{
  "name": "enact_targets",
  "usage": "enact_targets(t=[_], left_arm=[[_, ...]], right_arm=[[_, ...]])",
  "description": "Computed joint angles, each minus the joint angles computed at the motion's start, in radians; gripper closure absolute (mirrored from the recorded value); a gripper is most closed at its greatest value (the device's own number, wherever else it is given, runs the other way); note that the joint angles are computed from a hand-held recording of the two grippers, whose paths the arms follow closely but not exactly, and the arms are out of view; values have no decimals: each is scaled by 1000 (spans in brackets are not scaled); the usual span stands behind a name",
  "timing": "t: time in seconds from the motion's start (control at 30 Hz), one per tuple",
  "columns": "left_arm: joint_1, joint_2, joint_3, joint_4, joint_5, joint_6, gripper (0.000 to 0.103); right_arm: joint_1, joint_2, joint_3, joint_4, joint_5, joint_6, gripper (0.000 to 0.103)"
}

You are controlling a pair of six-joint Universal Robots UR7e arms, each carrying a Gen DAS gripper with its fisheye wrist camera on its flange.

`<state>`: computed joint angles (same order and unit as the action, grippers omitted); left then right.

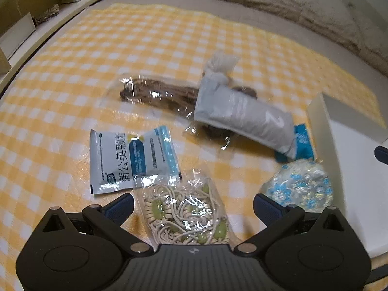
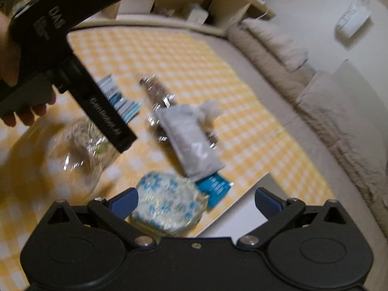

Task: Organize soft objects
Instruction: 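Lower the right gripper onto the floral pouch while the left gripper lowers onto the beaded-cord bag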

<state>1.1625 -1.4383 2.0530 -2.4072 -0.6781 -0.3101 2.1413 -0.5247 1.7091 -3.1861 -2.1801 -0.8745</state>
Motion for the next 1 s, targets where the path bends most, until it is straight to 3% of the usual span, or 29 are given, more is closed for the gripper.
enact_targets(t=[0.23, 0.4, 0.67, 0.83, 1.0], left_arm=[[44, 16, -16, 55, 0, 23, 0], [51, -14, 13, 25, -15, 146, 0], [58, -61, 44, 27, -21, 301, 0], [72, -89, 37, 37, -84, 294, 2], [80, -104, 19, 61, -136, 253, 12]], right_arm=[[-24, 5, -22, 146, 48, -14, 0], [-22, 42, -65, 207, 12, -27, 0], [-18, 86, -135, 285, -45, 34, 0], [-24, 107, -174, 324, -73, 87, 0], [-27, 114, -210, 391, -75, 175, 16]])
